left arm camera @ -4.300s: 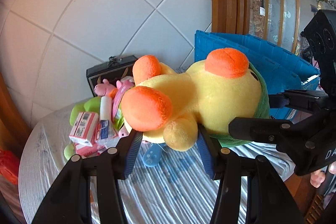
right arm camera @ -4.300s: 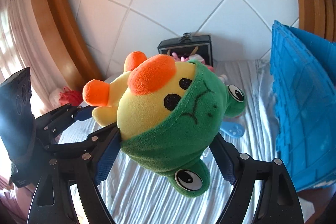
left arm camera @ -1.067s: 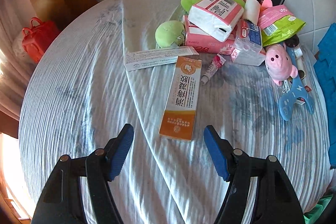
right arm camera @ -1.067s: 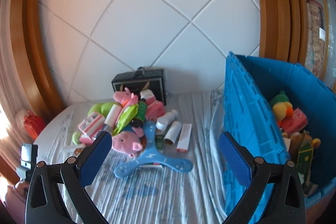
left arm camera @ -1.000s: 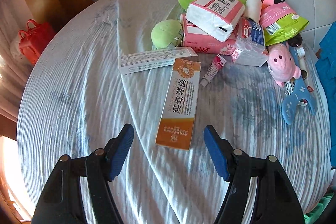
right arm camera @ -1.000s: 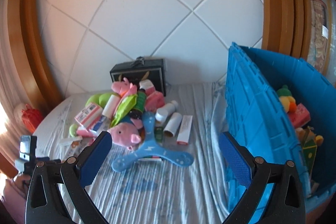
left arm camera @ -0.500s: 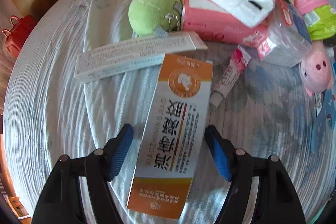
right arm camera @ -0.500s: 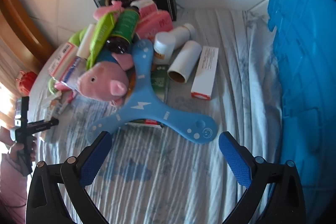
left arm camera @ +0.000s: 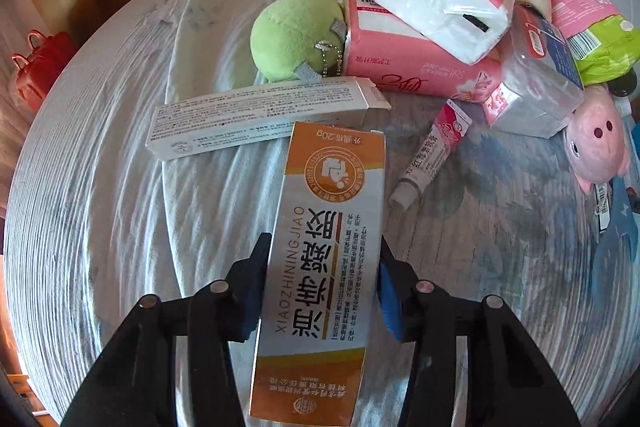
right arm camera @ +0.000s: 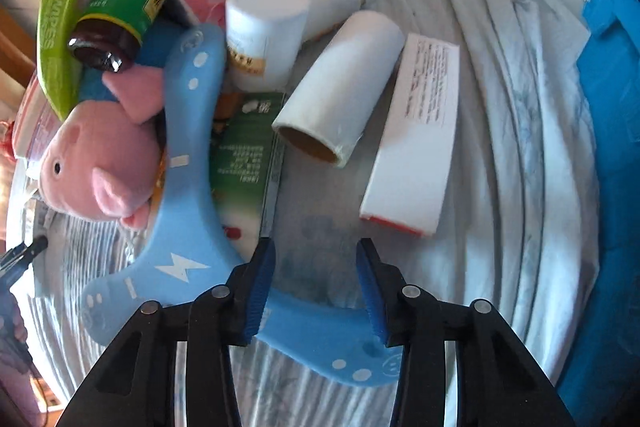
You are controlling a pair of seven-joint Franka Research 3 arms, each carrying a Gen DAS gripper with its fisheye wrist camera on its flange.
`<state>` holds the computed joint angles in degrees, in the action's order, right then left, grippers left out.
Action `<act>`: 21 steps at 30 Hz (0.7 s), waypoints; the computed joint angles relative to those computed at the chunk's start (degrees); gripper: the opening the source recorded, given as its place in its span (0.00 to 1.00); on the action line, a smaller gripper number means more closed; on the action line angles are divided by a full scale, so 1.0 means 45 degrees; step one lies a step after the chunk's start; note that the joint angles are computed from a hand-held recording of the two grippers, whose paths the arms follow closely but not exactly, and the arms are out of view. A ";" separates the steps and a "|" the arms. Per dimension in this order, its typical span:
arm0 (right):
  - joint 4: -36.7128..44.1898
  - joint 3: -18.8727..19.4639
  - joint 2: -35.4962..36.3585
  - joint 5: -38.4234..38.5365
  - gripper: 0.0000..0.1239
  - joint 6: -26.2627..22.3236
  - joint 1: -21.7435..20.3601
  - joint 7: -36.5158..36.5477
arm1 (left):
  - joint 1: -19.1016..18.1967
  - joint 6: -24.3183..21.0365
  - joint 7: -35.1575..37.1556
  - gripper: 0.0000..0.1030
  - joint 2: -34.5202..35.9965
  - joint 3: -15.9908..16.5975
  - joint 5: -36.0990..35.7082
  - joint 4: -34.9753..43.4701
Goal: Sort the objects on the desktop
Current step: 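Grasp the orange-white ointment box with left tool while right tool grasps blue boomerang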
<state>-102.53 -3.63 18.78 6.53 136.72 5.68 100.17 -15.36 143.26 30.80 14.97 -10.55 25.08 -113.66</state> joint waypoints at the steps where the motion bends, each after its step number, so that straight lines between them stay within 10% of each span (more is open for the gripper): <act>1: -0.0217 0.0153 -0.0169 0.0249 0.33 -0.0213 -0.0053 -0.0297 | -0.0038 -0.0096 0.0035 0.46 -0.0122 -0.0077 -0.0084 -0.0111; 8: -0.3286 0.0548 -0.2676 -0.0146 0.33 0.0640 0.0700 0.0025 | -0.0629 -0.0171 -0.0834 0.46 -0.1389 -0.0565 0.0051 -0.1208; 13: -0.3718 0.0821 -0.3128 -0.2429 0.67 0.1346 0.1225 0.0721 | -0.0931 -0.0252 -0.1274 0.46 -0.1315 -0.0761 0.0187 -0.1103; 18: -0.2952 0.0816 -0.2081 -0.4458 0.64 0.1085 0.1772 0.1025 | -0.1135 -0.0222 -0.1453 0.46 -0.1406 -0.0852 0.0307 -0.1001; 21: -0.2693 0.0576 -0.1693 -0.5932 0.35 0.0933 0.2212 0.1678 | -0.1329 -0.0141 -0.1685 0.46 -0.1580 -0.0970 0.0396 -0.1171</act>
